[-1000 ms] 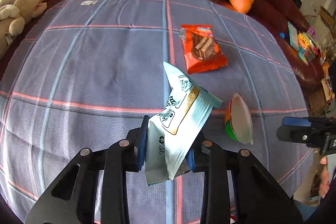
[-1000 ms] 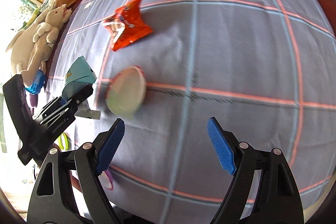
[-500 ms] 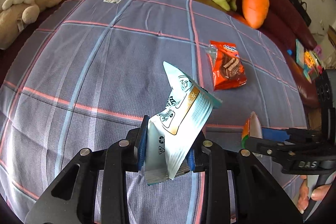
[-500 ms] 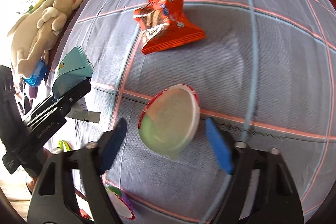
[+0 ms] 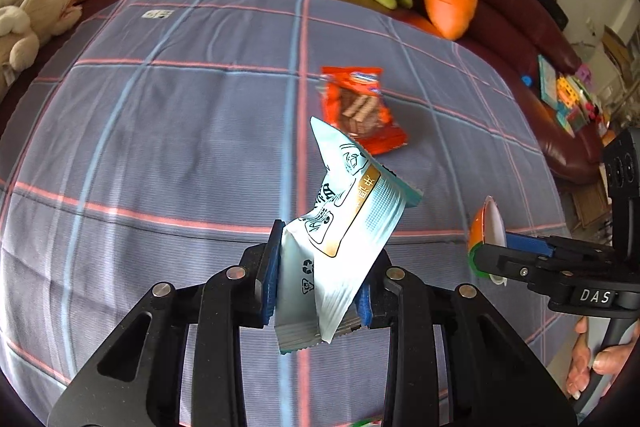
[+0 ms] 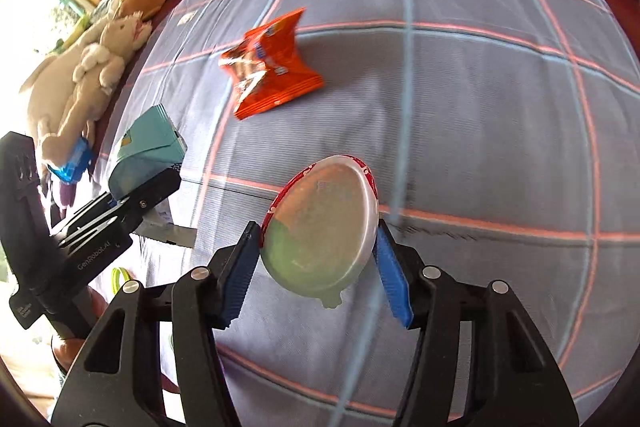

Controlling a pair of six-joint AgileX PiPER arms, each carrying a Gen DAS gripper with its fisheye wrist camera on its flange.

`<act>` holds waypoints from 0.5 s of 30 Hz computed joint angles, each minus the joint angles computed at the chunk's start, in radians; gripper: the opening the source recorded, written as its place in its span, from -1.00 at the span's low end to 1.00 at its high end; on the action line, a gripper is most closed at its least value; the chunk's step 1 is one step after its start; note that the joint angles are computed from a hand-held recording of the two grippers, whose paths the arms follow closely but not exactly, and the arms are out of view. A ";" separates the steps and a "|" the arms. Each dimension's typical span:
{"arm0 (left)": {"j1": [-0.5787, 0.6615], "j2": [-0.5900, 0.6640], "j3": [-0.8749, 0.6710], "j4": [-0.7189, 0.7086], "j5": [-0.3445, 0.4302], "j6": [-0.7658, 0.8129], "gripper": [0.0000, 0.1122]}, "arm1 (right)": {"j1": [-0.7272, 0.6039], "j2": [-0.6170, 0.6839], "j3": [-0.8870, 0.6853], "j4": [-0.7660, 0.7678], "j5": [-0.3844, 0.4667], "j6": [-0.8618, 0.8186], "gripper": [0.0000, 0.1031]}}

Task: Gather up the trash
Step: 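Carry the packet and lid over the bin and open the left gripper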

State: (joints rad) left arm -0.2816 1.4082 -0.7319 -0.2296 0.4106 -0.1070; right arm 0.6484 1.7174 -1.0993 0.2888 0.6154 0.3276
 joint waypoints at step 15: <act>-0.392 0.116 -0.232 0.301 0.073 -0.406 -0.44 | -0.274 -0.440 0.374 0.092 -0.008 -0.120 0.06</act>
State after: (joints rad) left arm -0.6735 1.5246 -0.9635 0.0711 0.4834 -0.5132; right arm 0.3743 1.2775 -0.7248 0.3805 0.6076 0.2080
